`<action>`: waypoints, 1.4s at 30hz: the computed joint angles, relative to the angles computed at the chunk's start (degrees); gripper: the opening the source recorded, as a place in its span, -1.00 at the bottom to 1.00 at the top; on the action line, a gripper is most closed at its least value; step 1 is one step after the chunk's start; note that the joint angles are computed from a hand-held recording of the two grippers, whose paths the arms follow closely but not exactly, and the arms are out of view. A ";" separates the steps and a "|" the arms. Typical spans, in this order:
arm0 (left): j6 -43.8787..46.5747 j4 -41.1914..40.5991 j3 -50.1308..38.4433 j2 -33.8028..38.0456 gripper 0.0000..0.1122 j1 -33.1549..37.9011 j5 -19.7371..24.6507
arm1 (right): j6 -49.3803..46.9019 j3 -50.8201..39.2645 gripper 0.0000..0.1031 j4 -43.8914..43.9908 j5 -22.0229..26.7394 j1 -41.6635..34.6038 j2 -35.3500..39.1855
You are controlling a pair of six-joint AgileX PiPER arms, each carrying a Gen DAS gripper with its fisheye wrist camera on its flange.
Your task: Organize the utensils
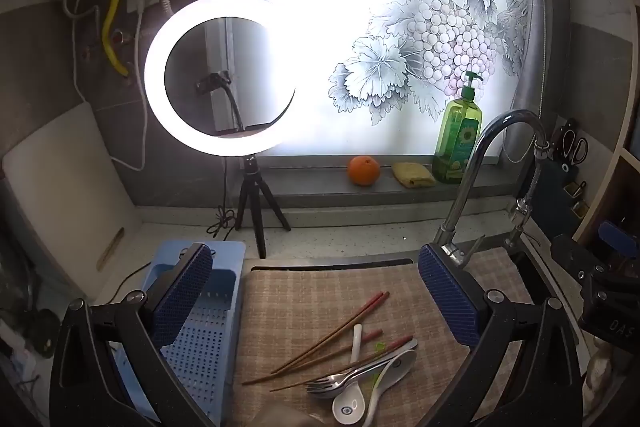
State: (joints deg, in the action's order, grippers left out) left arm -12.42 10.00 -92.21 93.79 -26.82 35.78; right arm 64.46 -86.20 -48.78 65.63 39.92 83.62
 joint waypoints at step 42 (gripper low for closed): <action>2.06 -2.19 -1.80 1.28 0.83 -0.35 1.20 | 0.10 1.60 0.98 1.27 -1.88 -1.72 -0.94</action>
State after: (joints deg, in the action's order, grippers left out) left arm -10.36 7.81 -94.01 95.07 -27.17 36.98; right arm 64.56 -84.60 -47.50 63.75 38.20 82.68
